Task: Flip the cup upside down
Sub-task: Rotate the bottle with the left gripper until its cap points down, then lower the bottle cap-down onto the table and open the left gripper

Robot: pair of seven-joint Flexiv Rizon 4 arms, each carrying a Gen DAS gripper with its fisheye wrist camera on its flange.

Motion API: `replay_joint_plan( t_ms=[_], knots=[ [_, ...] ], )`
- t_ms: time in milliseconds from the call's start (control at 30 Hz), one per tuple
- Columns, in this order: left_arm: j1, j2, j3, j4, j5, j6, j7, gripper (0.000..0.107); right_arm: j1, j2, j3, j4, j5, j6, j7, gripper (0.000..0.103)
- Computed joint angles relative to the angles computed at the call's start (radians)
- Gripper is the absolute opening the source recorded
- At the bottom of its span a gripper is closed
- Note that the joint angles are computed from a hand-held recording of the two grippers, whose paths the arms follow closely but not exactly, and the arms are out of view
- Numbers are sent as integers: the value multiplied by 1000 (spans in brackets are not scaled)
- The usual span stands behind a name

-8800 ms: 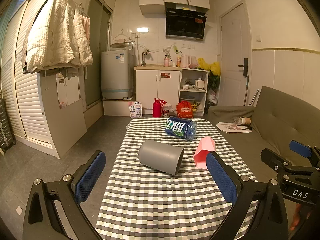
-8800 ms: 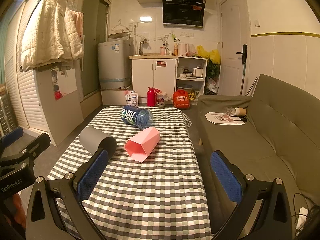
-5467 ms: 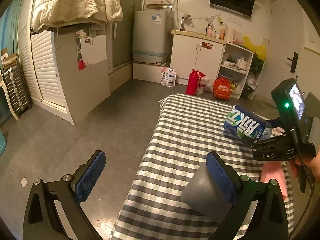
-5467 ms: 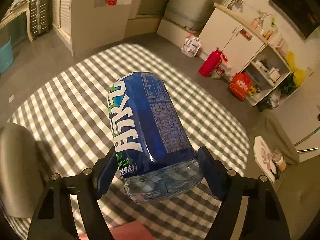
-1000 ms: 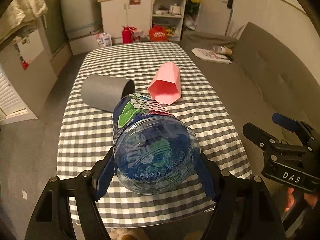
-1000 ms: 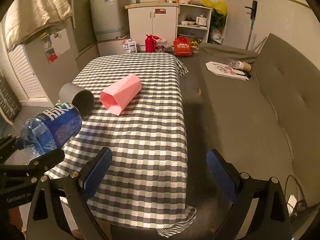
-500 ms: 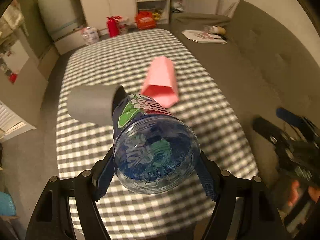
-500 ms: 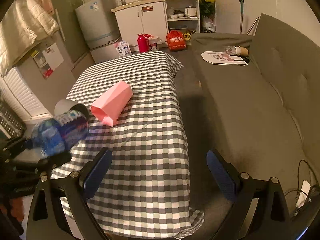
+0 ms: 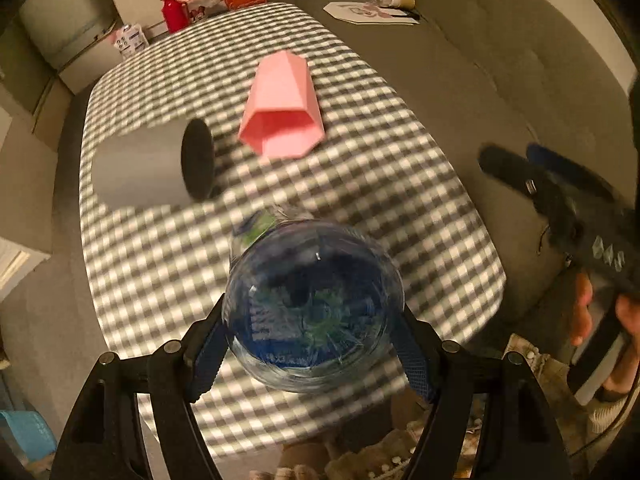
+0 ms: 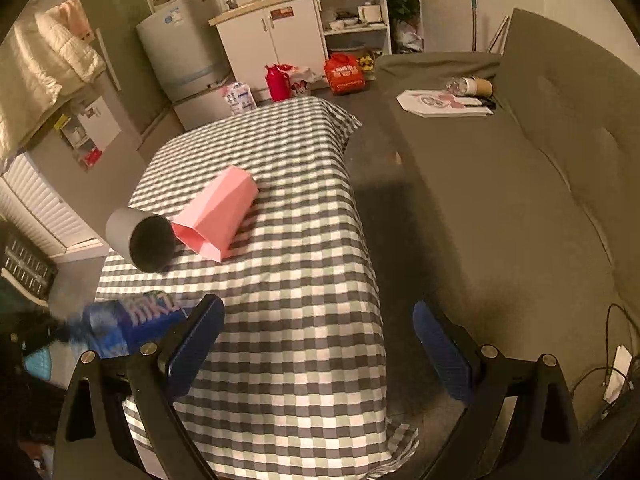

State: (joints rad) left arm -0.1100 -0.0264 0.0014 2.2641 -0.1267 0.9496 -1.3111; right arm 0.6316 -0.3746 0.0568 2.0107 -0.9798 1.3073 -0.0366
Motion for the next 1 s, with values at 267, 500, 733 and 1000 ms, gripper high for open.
replay_joint_plan(
  t_ms=[267, 500, 733, 1000],
  knots=[
    [11, -60, 4, -18, 22, 81, -11, 76, -11, 1, -1, 3, -14, -1, 14, 96],
    [4, -57, -22, 108, -124, 340, 84, 77, 0, -12, -3, -10, -9, -4, -24, 96],
    [-21, 18, -16, 203, -183, 454, 105, 77, 16, 11, -78, 9, -239, 36, 138, 96],
    [-52, 213, 39, 339, -153, 668, -20, 77, -43, 93, -30, 29, -526, 11, 367, 96]
  ],
)
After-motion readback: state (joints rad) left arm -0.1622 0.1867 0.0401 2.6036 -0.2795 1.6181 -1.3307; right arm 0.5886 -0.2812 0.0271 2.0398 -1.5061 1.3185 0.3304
